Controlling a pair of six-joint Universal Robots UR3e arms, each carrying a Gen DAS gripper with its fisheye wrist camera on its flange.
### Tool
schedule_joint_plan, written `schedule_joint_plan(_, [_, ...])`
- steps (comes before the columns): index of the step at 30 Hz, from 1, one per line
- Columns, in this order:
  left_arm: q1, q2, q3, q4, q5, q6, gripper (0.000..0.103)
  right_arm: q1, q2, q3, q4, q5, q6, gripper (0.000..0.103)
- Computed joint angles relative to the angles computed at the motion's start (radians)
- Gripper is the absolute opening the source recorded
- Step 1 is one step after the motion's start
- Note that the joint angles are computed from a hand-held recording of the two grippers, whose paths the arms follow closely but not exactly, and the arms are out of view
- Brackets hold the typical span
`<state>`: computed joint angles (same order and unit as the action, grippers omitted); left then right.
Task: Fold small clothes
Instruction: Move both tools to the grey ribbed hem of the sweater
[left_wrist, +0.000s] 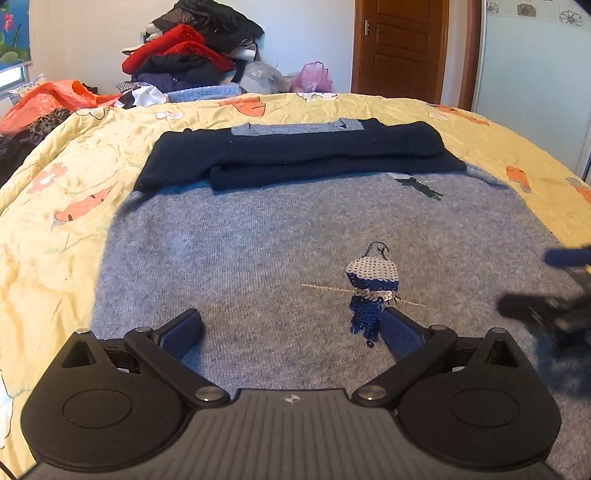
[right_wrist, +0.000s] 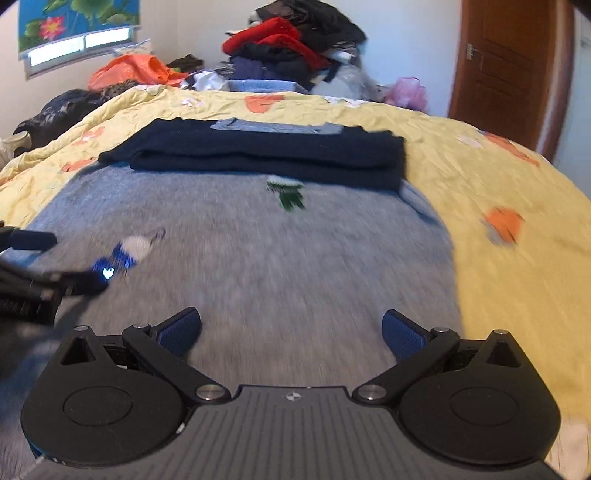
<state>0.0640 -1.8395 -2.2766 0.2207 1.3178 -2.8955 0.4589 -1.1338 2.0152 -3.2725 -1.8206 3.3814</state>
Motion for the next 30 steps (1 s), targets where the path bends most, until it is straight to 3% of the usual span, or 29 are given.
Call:
schedule_joint_plan(5, [-0.020,0.003,0.017,-0.020,0.030,-0.020,0.103,0.006,-0.018,0.073,-0.074,-0.008,0.001,0.103])
schedule_joint_plan(7, [-0.033,0.075,0.009,-0.115,0.061,-0.044,0.103,0.010,-0.010,0.055,-0.062,-0.014,-0.003,0.103])
schedule_joint_plan(11, [-0.010,0.243,-0.123,-0.199,0.001,-0.028,0.103,0.004,-0.014,0.065,-0.072,-0.003,-0.004,0.103])
schedule_joint_plan(13, [-0.040,0.254,-0.214,-0.081,0.048,-0.004,0.103,0.007,-0.010,0.059,-0.069,-0.008,-0.005,0.103])
schedule_joint_plan(15, [-0.016,0.242,-0.317,0.080,0.022,0.001,0.103,0.009,-0.011,0.062,-0.070,-0.010,-0.002,0.103])
schedule_joint_plan(16, [-0.001,0.247,-0.338,0.099,0.009,-0.004,0.103,0.011,-0.012,0.063,-0.070,-0.012,-0.002,0.103])
schedule_joint_plan(22, [-0.002,0.248,-0.335,0.098,0.012,-0.009,0.103,0.067,-0.087,0.120,-0.009,-0.076,0.046,0.103])
schedule_joint_plan(30, [-0.006,0.243,-0.331,0.101,0.012,-0.012,0.103,0.162,-0.197,0.341,-0.120,-0.139,0.105,0.103])
